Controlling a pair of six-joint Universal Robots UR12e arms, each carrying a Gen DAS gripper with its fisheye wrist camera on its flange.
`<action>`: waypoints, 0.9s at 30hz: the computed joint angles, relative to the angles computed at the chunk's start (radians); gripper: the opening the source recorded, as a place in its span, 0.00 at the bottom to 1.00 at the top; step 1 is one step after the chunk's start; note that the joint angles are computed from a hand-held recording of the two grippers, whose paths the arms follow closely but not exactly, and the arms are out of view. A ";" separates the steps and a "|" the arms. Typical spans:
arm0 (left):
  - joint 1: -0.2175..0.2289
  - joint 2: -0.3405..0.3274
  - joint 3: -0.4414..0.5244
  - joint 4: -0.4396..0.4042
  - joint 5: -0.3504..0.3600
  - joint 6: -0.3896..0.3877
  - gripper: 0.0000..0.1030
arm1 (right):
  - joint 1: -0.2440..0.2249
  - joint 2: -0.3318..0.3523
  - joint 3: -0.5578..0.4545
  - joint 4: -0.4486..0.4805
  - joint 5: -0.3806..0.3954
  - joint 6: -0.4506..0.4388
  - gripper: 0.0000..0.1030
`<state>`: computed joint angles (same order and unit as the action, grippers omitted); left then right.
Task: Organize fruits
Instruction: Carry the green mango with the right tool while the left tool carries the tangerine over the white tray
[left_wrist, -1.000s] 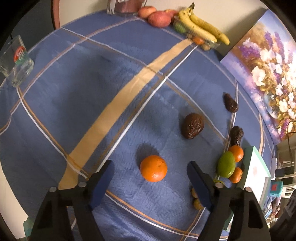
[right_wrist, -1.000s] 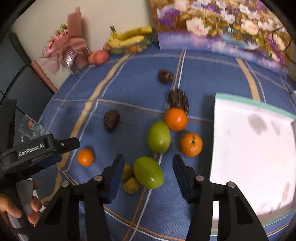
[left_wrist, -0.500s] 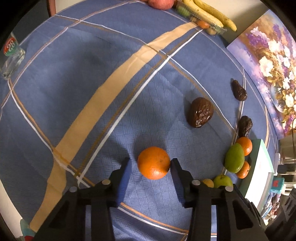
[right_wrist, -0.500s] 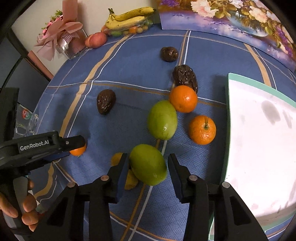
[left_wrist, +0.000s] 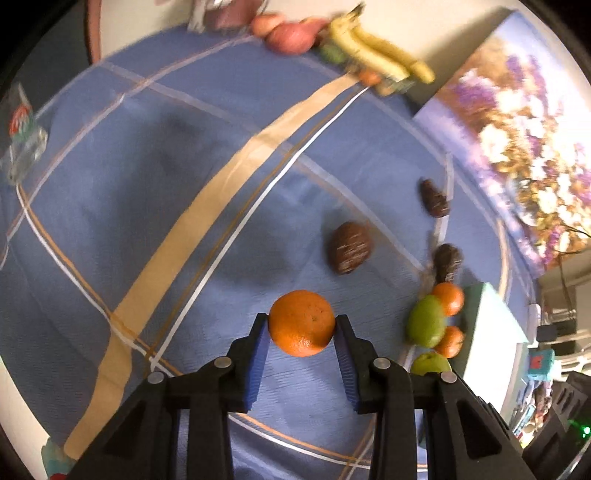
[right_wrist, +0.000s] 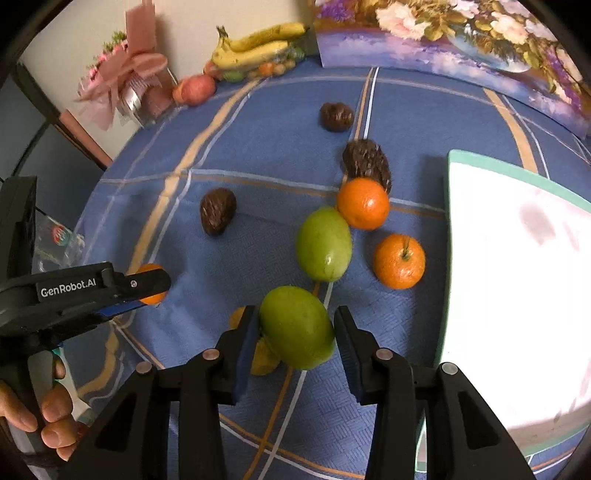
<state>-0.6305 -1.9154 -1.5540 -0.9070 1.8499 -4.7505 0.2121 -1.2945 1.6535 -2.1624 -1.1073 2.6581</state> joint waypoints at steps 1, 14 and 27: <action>-0.005 0.000 0.006 0.000 0.015 0.009 0.37 | -0.005 -0.003 0.002 -0.008 0.012 0.008 0.42; -0.021 -0.082 0.154 -0.005 0.053 0.214 0.36 | -0.047 -0.008 -0.006 -0.199 -0.130 0.272 0.42; -0.017 -0.241 0.406 -0.064 -0.041 0.496 0.36 | -0.116 0.037 -0.068 -0.228 -0.237 0.422 0.42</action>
